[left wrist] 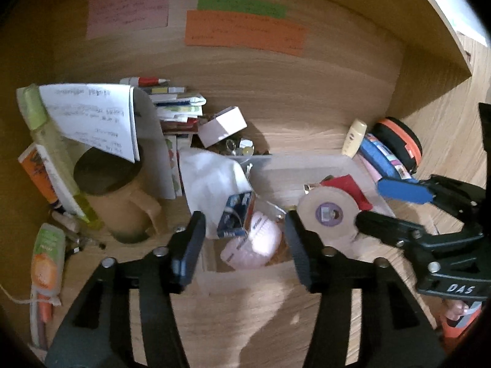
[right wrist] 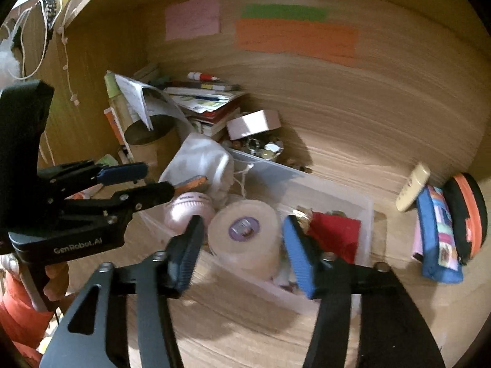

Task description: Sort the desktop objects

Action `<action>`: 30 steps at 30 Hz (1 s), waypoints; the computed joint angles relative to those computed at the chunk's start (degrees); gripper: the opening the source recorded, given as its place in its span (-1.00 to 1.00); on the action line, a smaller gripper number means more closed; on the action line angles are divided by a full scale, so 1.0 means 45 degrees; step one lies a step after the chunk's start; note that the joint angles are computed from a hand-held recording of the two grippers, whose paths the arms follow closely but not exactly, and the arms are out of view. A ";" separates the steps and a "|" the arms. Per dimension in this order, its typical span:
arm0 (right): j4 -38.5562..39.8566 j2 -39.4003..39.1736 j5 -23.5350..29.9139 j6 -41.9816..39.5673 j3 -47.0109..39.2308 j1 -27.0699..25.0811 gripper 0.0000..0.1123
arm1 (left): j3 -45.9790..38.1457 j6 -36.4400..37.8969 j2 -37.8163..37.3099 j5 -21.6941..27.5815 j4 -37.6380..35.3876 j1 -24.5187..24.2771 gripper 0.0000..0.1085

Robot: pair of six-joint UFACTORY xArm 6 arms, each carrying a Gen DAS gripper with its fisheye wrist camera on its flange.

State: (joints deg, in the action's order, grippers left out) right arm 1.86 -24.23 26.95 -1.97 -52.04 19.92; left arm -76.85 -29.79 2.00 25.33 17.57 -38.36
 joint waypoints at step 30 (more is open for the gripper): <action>-0.0638 -0.2198 -0.1290 0.1920 0.2857 -0.1010 0.49 | 0.0872 -0.5849 -0.0613 0.0580 0.5490 -0.1000 0.48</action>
State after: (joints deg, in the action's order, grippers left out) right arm -1.01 -34.12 21.14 6.67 -39.19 15.38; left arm -72.93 -56.10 -0.76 27.94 42.27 -42.86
